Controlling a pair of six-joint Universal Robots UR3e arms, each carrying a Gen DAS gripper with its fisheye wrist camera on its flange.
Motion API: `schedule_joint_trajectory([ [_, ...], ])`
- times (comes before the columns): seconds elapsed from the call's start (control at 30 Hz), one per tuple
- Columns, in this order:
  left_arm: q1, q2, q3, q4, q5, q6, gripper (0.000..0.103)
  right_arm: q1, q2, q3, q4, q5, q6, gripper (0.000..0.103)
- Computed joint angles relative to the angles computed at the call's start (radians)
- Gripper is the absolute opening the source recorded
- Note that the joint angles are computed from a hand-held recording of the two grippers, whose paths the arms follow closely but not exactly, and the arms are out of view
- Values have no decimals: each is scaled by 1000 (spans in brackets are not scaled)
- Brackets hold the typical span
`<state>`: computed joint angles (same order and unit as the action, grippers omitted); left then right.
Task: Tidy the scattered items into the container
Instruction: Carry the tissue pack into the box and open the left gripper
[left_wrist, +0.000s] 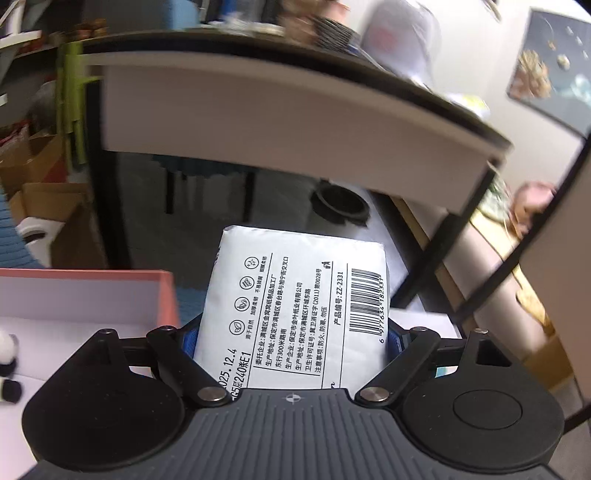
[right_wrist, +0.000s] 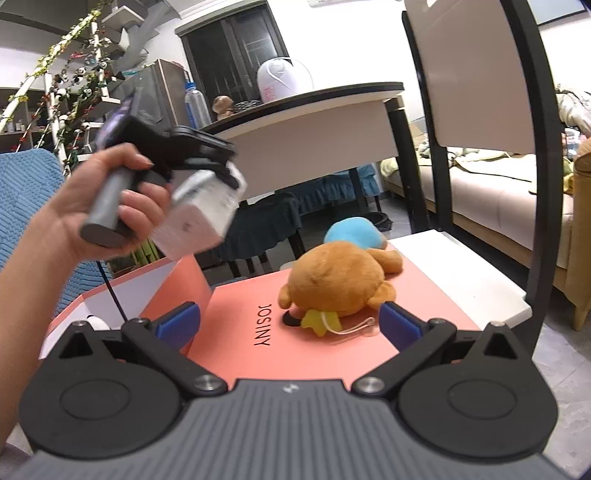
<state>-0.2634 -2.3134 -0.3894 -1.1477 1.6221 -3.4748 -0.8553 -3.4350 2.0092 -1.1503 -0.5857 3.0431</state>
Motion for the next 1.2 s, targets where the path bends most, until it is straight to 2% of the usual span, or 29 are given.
schedule_joint_trajectory([
  [0.1, 77, 141, -218, 79, -28, -1, 89, -6, 5, -3, 28, 30, -1, 103],
  [0.27, 222, 331, -467, 121, -126, 3, 89, -29, 17, -29, 117, 94, -35, 103],
  [0.4, 346, 452, -591, 112, -232, 12, 88, -62, 37, -84, 263, 156, -126, 103],
  [0.5, 414, 539, -675, 125, -265, 23, 89, -90, 59, -136, 388, 192, -207, 103],
  [0.67, 437, 581, -756, 173, -188, 68, 89, -135, 111, -231, 612, 234, -345, 103],
  [0.87, 408, 429, -706, 140, -80, 118, 89, -172, 173, -345, 839, 257, -499, 103],
  [1.03, 364, 262, -596, 85, 3, 136, 89, -184, 190, -363, 890, 249, -546, 103],
  [1.2, 362, 160, -530, 42, 46, 125, 89, -183, 188, -338, 880, 253, -548, 103],
])
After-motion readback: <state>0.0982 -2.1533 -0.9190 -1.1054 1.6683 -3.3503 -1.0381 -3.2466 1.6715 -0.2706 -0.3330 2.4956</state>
